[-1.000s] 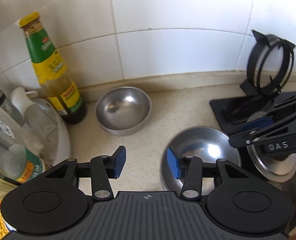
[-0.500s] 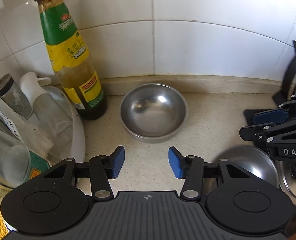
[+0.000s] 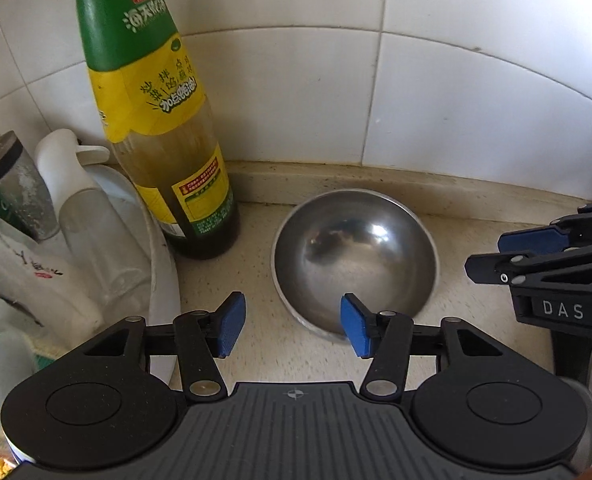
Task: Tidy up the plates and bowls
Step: 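Move both grippers to the steel bowl beside the oil bottle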
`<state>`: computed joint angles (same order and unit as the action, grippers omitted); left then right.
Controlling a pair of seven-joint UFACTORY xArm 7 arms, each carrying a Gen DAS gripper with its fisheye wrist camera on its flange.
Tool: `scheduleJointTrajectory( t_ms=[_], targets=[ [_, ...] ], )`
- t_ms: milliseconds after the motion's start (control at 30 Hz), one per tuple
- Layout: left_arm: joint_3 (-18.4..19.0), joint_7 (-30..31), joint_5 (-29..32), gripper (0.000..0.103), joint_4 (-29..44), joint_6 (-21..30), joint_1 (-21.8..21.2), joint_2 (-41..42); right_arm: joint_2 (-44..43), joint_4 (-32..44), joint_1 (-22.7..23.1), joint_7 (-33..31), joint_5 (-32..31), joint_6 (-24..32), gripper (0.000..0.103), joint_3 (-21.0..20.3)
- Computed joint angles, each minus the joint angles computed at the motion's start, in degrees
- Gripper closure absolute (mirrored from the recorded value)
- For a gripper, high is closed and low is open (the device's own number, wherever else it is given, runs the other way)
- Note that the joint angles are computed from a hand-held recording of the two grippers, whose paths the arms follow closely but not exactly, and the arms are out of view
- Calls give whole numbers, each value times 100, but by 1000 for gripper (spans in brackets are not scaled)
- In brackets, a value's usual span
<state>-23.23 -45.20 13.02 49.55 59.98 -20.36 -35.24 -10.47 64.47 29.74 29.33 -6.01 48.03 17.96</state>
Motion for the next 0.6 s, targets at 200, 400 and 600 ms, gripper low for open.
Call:
scheduleJointTrajectory(
  t_ms=[200, 400, 600],
  targets=[
    [37, -28, 41, 40, 16, -178, 36, 238, 177, 45, -14, 64, -37, -136, 69, -33],
    [126, -69, 42, 40, -48, -332, 23, 411, 50, -106, -31, -36, 171, -360, 69, -113],
    [245, -87, -20, 41, -188, -514, 5, 494, 252, -28, -6, -264, 519, -461, 69, -148]
  ],
)
